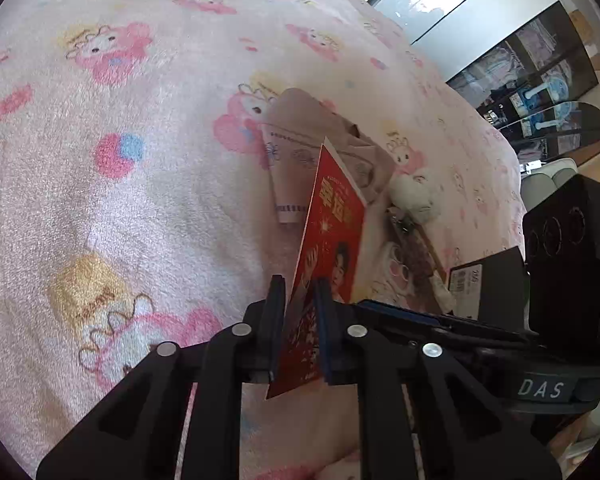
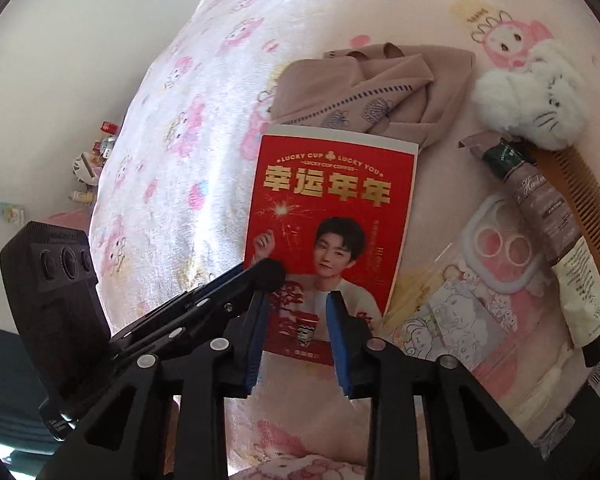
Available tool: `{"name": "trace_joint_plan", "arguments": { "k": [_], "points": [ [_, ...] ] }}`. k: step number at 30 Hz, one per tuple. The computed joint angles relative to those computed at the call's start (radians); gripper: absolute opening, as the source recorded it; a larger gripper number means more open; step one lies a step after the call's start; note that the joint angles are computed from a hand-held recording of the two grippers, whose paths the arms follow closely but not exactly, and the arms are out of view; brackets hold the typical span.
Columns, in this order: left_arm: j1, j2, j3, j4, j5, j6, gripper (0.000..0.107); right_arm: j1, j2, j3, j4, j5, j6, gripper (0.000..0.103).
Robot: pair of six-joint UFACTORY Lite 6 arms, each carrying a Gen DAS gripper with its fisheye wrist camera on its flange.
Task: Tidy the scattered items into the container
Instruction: 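Lift the red card with the left tool and carry it over the box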
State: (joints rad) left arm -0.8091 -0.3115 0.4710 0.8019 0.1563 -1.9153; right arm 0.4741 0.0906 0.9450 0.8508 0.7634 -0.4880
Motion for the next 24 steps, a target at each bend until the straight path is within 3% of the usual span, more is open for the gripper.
{"name": "trace_joint_plan", "arguments": {
  "k": [5, 11, 16, 19, 21, 24],
  "points": [
    [-0.037, 0.01, 0.041, -0.176, 0.081, 0.159, 0.009, 0.021, -0.117, -0.045, -0.134, -0.087, 0.198, 0.026],
    [-0.103, -0.057, -0.019, -0.029, 0.153, -0.078, 0.009, -0.038, 0.006, 0.016, -0.183, -0.037, 0.226, 0.043],
    [-0.052, -0.032, -0.049, -0.119, 0.125, 0.012, 0.02, -0.008, 0.152, 0.131, -0.165, -0.013, 0.194, 0.055],
    [-0.001, 0.027, -0.056, -0.062, 0.055, -0.02, 0.024, 0.018, 0.231, 0.215, -0.158, 0.005, 0.16, 0.062],
    [-0.005, 0.08, -0.031, -0.019, 0.053, -0.061, 0.024, 0.041, 0.299, 0.281, -0.156, 0.022, 0.134, 0.058],
    [-0.052, 0.112, 0.018, -0.014, 0.137, -0.059, 0.022, 0.034, 0.395, 0.375, -0.089, 0.1, 0.077, 0.055]
  ]
}}
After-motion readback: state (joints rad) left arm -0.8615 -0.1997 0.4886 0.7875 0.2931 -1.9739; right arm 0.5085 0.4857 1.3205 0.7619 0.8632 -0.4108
